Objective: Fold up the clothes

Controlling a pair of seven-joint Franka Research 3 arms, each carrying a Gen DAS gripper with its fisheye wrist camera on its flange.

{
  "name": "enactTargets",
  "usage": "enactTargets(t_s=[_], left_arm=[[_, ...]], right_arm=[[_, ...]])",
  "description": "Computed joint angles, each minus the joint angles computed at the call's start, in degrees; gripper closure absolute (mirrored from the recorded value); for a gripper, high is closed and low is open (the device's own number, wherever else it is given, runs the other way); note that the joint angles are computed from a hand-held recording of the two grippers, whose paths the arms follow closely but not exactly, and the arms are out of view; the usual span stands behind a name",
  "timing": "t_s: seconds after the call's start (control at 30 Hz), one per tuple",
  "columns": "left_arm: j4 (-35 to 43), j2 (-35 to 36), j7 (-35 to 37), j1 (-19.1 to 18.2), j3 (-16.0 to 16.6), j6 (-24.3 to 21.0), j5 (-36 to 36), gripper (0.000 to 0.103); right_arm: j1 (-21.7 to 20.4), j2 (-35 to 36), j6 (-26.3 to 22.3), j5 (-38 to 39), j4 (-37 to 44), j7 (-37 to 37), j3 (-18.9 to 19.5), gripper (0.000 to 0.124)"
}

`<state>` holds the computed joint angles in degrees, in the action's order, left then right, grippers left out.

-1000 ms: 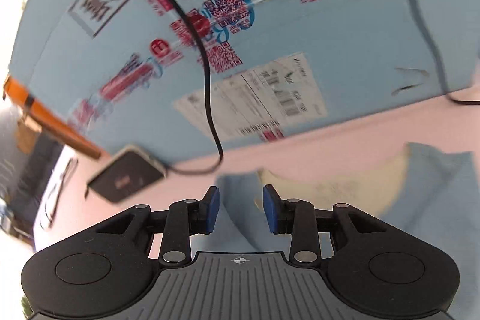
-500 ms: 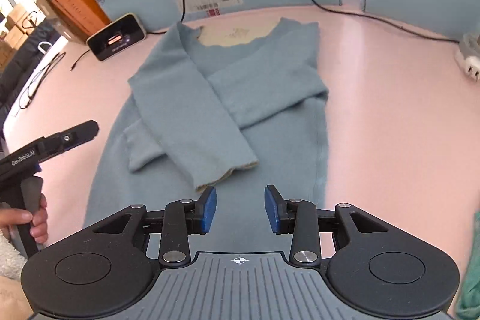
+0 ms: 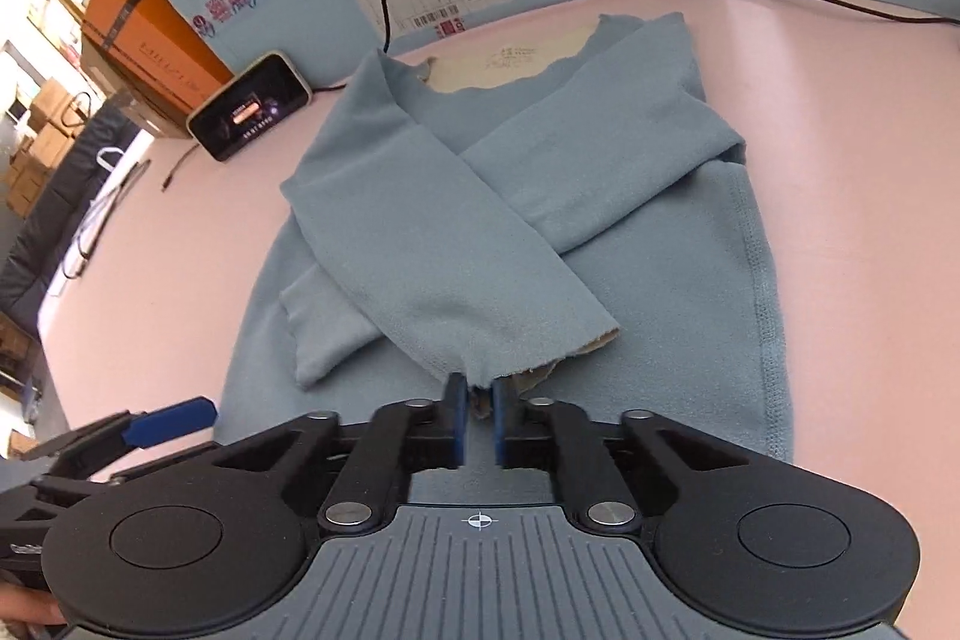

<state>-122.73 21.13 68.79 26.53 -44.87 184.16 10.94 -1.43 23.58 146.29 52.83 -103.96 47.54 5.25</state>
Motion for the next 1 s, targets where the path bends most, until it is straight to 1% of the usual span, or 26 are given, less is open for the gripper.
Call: enactTargets(t_s=[0.07, 0.1, 0.2, 0.23, 0.27, 0.3, 0.37, 0.4, 0.43, 0.53, 0.6, 0.63, 0.67, 0.7, 0.73, 0.83, 0.9, 0.97, 1.0], left_arm=[[-0.66, -0.79, -0.61, 0.00, 0.22, -0.22, -0.41, 0.018], [-0.98, -1.18, -0.81, -0.17, 0.53, -0.07, -0.62, 0.018], [-1.56, -2.08, -1.73, -1.48, 2.26, 0.55, -0.92, 0.018], [-1.45, -2.07, -1.99, -1.76, 2.64, 0.58, -0.87, 0.018], [-1.30, -1.95, -2.15, -1.89, 2.84, 0.58, -0.78, 0.018], [-1.07, -1.67, -2.18, -1.85, 2.81, 0.53, -0.64, 0.018], [-0.31, -0.82, -1.53, -1.03, 1.77, -0.42, -0.31, 0.018], [-0.16, -0.62, -0.98, -0.60, 1.21, -0.76, -0.34, 0.018], [-0.02, -0.45, -0.36, -0.20, 0.68, -1.09, -0.47, 0.018], [-0.28, -1.03, 0.64, -0.20, 0.76, -1.85, -1.72, 0.018], [-0.64, -1.71, 1.39, -0.10, 0.89, -2.48, -3.12, 0.018], [-1.00, -1.95, 2.09, 0.69, 0.27, -2.77, -4.05, 0.018], [-1.35, -2.18, 2.79, 1.46, -0.33, -3.06, -4.98, 0.018], [-1.68, -2.40, 3.55, 2.32, -1.02, -3.37, -5.94, 0.018], [-1.97, -2.18, 4.98, 4.32, -2.99, -3.96, -6.98, 0.018], [-2.56, -1.23, 10.21, 9.98, -8.65, -6.43, -9.41, 0.018], [-2.50, -1.32, 13.99, 10.77, -9.42, -9.04, -9.36, 0.018], [-3.02, -1.41, 17.62, 11.66, -10.47, -9.59, -9.71, 0.016], [-3.02, -0.95, 19.45, 12.80, -11.84, -10.03, -10.50, 0.015]], right_arm=[[-2.72, -1.91, -5.56, 3.49, -0.09, -4.93, 1.23, 0.120], [-3.40, -2.97, -8.30, 4.89, -0.19, -5.91, 1.13, 0.120], [-4.59, -5.61, -15.83, 9.26, -0.55, -6.73, -0.10, 0.120], [-4.63, -6.26, -17.44, 10.53, -0.88, -6.36, -0.67, 0.120], [-4.20, -6.70, -18.08, 10.57, -1.22, -5.29, -1.37, 0.120], [-3.35, -7.11, -16.95, 9.97, -1.92, -4.68, -1.99, 0.120], [-1.20, -6.99, -12.54, 7.01, -3.20, -4.26, -2.94, 0.118], [-0.17, -6.53, -10.44, 4.79, -3.51, -3.11, -3.35, 0.114], [0.87, -5.70, -9.15, 1.61, -3.44, -0.04, -3.91, 0.114], [1.83, -4.46, -8.55, -4.75, -3.43, 5.87, -4.66, 0.113], [1.50, -5.56, -7.15, -5.95, -5.22, 6.19, -4.50, 0.110], [1.23, -6.33, -6.35, -6.03, -6.25, 6.31, -4.52, 0.106], [1.00, -7.11, -5.53, -6.08, -7.28, 6.47, -4.60, 0.096], [0.92, -8.17, -3.85, -6.28, -8.88, 6.82, -4.89, 0.085], [0.76, -9.26, -2.02, -6.18, -10.61, 7.00, -5.16, 0.083], [0.05, -11.40, -0.08, -6.90, -13.86, 9.00, -6.20, 0.081], [-0.53, -12.48, -0.34, -7.69, -15.55, 10.37, -6.87, 0.081], [-1.12, -13.33, -1.72, -8.28, -16.80, 10.76, -7.29, 0.081], [-1.29, -13.66, -2.01, -8.38, -17.38, 10.73, -7.41, 0.081]])
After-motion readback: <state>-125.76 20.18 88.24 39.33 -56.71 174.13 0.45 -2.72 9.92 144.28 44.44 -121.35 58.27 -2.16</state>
